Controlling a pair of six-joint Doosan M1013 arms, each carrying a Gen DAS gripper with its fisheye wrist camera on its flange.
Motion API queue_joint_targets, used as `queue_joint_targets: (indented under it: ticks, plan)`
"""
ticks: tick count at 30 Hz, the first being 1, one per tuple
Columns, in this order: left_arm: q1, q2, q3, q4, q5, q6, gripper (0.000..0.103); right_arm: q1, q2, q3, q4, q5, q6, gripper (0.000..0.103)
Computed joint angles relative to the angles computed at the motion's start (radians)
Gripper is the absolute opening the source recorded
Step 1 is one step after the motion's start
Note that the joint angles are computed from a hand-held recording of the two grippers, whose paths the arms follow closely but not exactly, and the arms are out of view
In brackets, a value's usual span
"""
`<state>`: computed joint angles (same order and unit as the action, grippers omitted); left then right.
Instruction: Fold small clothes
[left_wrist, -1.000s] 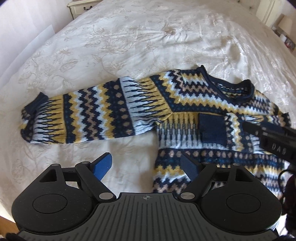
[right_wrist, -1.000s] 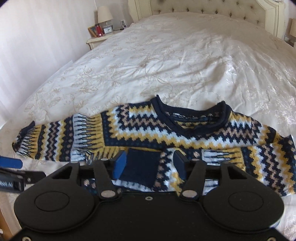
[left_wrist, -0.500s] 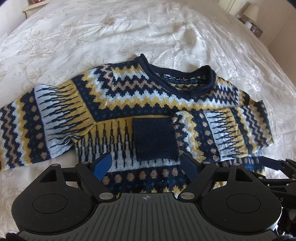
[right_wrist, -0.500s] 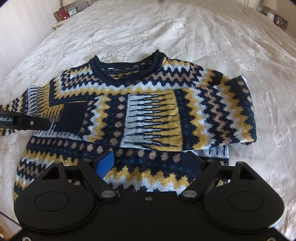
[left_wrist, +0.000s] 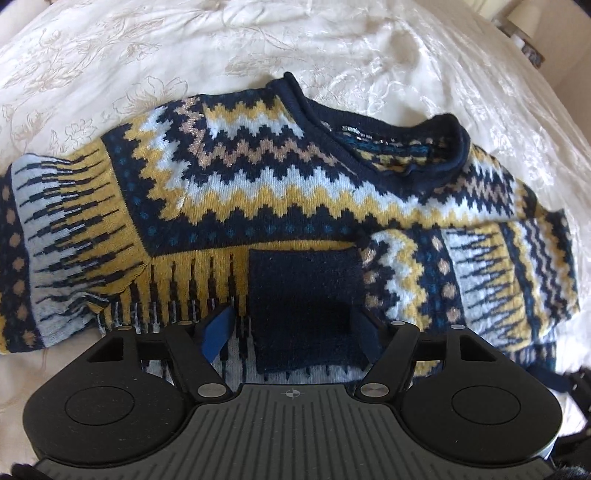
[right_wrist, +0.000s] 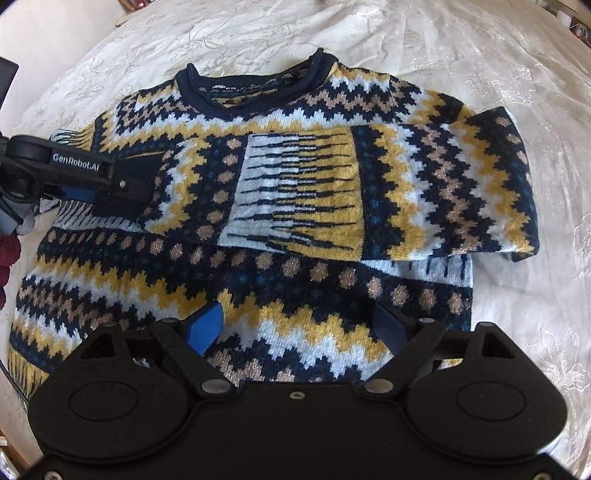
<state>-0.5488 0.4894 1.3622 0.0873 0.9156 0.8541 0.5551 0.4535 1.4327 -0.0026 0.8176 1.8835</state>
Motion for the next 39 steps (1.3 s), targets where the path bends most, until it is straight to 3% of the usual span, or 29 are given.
queue_joint_targets:
  ticks: [1, 7, 16, 18, 23, 27, 28, 31, 34, 39]
  plan:
    - [-0.001, -0.002, 0.001, 0.009, -0.004, -0.018, 0.063, 0.0, 0.001, 0.0, 0.006, 0.002, -0.003, 0.09]
    - [-0.01, -0.007, -0.003, 0.051, -0.003, -0.033, 0.019, -0.001, 0.003, -0.002, 0.02, 0.004, 0.004, 0.091]
    - [-0.032, -0.089, 0.032, 0.215, -0.118, -0.14, 0.009, 0.004, -0.003, 0.0, 0.02, -0.007, 0.022, 0.091]
    - [-0.034, -0.107, 0.034, 0.283, -0.124, -0.184, 0.001, 0.007, -0.011, 0.007, 0.022, -0.015, 0.027, 0.091]
    - [-0.009, -0.116, 0.032, 0.327, -0.07, -0.248, 0.001, 0.012, -0.023, 0.02, 0.024, -0.037, 0.046, 0.091]
    - [0.039, -0.114, 0.051, 0.104, -0.09, -0.134, 0.004, 0.011, -0.026, 0.024, 0.006, -0.042, 0.081, 0.091]
    - [0.04, -0.111, 0.055, 0.085, -0.091, -0.116, 0.008, 0.01, -0.026, 0.025, 0.001, -0.042, 0.092, 0.091]
    - [0.039, -0.105, 0.078, 0.006, -0.115, -0.043, 0.038, 0.005, -0.026, 0.023, -0.007, -0.039, 0.097, 0.092]
    - [0.034, -0.094, 0.093, -0.046, -0.146, 0.001, 0.039, 0.002, -0.023, 0.02, -0.008, -0.033, 0.086, 0.092]
    - [0.04, -0.053, 0.074, -0.128, -0.108, 0.083, 0.041, -0.001, -0.016, 0.013, 0.005, -0.021, 0.053, 0.092]
